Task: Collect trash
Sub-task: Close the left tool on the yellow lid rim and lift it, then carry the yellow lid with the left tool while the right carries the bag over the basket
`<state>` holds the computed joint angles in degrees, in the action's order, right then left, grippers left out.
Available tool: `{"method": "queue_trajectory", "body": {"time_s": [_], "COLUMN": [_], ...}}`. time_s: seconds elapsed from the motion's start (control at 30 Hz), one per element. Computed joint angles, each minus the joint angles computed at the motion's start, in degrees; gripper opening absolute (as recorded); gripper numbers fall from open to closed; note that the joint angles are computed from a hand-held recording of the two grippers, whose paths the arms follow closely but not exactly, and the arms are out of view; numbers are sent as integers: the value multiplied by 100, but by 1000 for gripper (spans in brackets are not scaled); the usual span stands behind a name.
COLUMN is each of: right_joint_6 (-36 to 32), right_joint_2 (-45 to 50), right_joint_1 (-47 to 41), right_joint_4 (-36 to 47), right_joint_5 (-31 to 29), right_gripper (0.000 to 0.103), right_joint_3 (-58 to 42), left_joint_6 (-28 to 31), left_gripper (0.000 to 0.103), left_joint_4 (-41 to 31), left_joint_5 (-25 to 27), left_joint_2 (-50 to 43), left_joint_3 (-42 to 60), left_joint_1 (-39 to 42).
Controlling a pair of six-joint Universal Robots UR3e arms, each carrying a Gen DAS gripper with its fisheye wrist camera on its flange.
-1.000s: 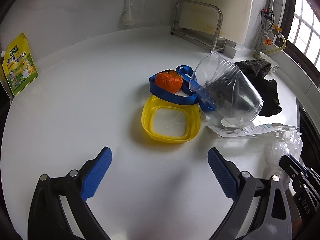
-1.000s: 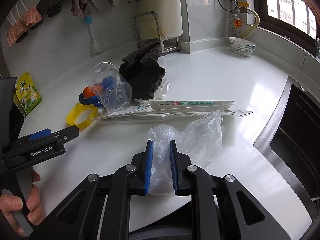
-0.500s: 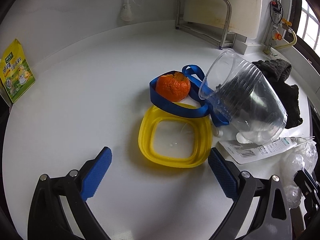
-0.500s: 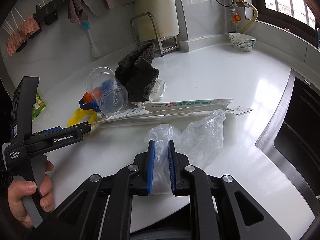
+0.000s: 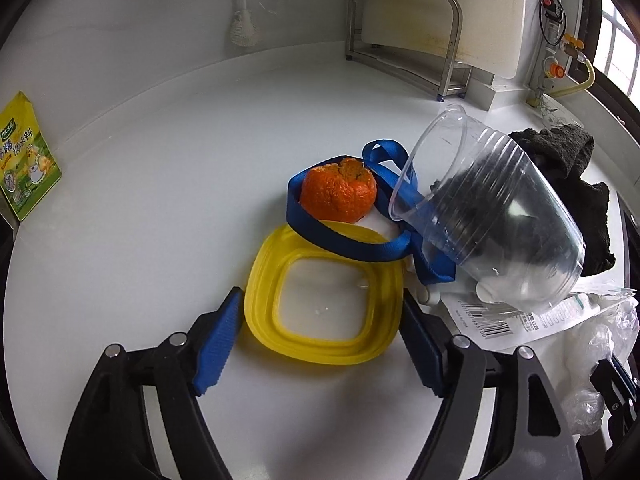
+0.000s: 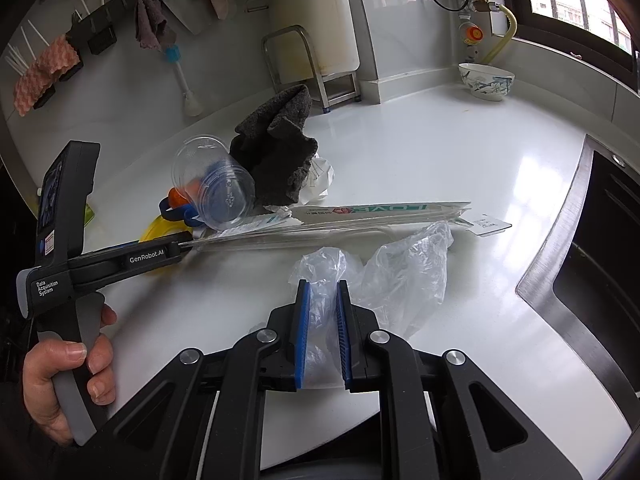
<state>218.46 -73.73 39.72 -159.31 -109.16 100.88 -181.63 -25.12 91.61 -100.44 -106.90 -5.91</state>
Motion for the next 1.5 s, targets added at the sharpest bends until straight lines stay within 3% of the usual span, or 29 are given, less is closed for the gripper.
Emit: {"method": "queue_trajectory", "body": {"time_s": [0.33, 0.6, 1.07, 1.27, 1.5], "right_joint_6": [-20, 126, 611, 1309, 2372], "right_joint_2": [-7, -189, -783, -1271, -1940], "right_joint_1": [238, 437, 1318, 1925, 2617], "right_joint_4": [101, 245, 676, 926, 1472], "right_joint_5": [-250, -394, -1031, -1486, -1771], "right_gripper": [13, 13, 12, 12, 12], "right_joint_3": [-8, 56, 207, 756, 1491], "left_joint_6": [-3, 321, 621, 289, -775], "left_gripper": [68, 68, 68, 68, 68], "left_joint_4": [30, 56, -1483, -1985, -1613], "left_joint_5": [-147, -88, -564, -430, 602], "left_joint_2": [518, 1873, 4769, 5520, 5273], "left_joint_3": [-471, -1419, -2361, -2672, -2965], "left_joint_1": [145, 346, 459, -292, -2128]}}
